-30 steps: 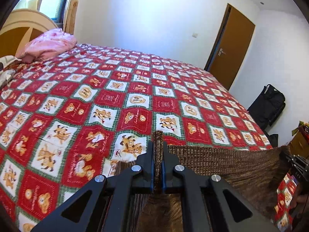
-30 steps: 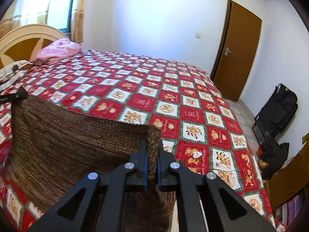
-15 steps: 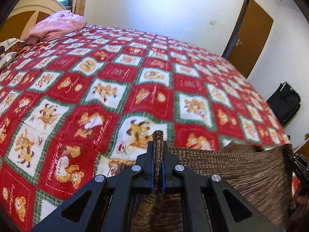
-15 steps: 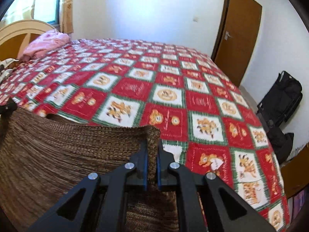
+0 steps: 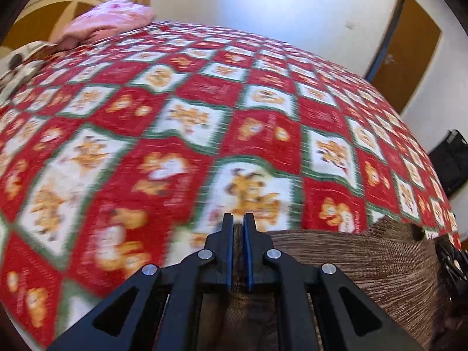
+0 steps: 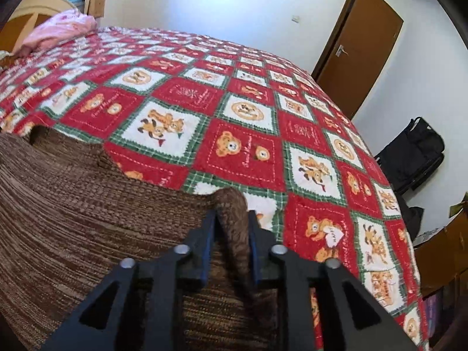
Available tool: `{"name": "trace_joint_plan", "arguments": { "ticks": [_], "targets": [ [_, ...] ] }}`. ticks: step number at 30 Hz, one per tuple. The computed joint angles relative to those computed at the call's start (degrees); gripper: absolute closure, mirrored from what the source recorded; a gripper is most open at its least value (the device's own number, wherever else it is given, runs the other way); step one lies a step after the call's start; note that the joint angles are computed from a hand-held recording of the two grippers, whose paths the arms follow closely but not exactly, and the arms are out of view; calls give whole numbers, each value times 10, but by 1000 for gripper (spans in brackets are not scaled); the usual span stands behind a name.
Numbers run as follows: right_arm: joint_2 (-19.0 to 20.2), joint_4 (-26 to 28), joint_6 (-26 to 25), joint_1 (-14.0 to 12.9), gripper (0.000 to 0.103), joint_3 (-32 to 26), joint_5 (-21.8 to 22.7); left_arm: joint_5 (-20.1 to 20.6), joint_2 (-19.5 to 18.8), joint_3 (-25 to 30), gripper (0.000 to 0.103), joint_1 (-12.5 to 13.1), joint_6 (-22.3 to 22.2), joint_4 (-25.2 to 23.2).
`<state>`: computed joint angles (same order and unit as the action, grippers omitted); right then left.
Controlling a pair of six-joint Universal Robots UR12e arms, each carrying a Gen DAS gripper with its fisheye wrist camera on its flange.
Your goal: Fold small clothes
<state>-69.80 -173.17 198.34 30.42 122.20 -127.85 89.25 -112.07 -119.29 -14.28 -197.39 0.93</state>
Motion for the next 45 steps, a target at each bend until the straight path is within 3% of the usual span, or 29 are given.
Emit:
{"name": "trace_joint_plan", "arguments": {
  "ticks": [1, 3, 6, 8, 10, 13, 17, 20, 24, 25, 26, 31, 35, 37, 39, 41, 43, 45],
  "targets": [
    [-4, -4, 1, -1, 61, 3, 3, 3, 9, -4, 96, 3, 1, -10],
    [-19, -51, 13, -5, 60, 22, 16, -2, 31, -17, 96, 11, 21, -15],
    [-51, -121, 84, 9, 57, 60, -44, 5, 64, -48, 96, 13, 68, 2],
    [-81, -89, 123, 27, 61, 77, -71, 6, 85, -71, 96, 10, 83, 9],
    [-107, -51, 145, 40, 85, 91, -42, -6, 101, -90, 96, 3, 85, 12],
    [-123, -25, 175, 63, 85, 103, -7, -33, 115, -115, 96, -14, 95, 22],
    [-117, -15, 204, 92, 85, 110, 36, -19, 118, -139, 96, -50, 113, 49],
    [-103, -3, 222, 99, 85, 110, 41, -10, 113, -143, 96, -66, 95, 28],
    [-102, 31, 267, 95, 82, 118, 72, 37, 98, -141, 96, -86, 88, 13],
    [-100, 22, 271, 95, 82, 123, 71, 56, 92, -143, 96, -94, 96, 34],
    [-95, -1, 270, 99, 82, 128, 60, 75, 90, -144, 96, -100, 103, 41],
    [-81, -5, 262, 111, 82, 123, 26, 167, 85, -136, 96, -130, 110, 31],
    [-76, -6, 262, 120, 81, 121, 8, 193, 95, -149, 96, -136, 100, 60],
    [-74, -14, 265, 121, 80, 123, 7, 184, 108, -158, 96, -127, 80, 59],
    [-74, -31, 265, 121, 77, 128, 10, 132, 125, -174, 96, -100, 49, 70],
    [-73, -52, 267, 119, 67, 133, 17, 55, 138, -192, 95, -63, 7, 81],
    [-71, -90, 262, 117, 43, 140, 31, -12, 144, -209, 95, -26, -34, 97],
    [-68, -90, 262, 123, 33, 136, 22, -46, 139, -224, 95, 0, -76, 125]
  ]
}}
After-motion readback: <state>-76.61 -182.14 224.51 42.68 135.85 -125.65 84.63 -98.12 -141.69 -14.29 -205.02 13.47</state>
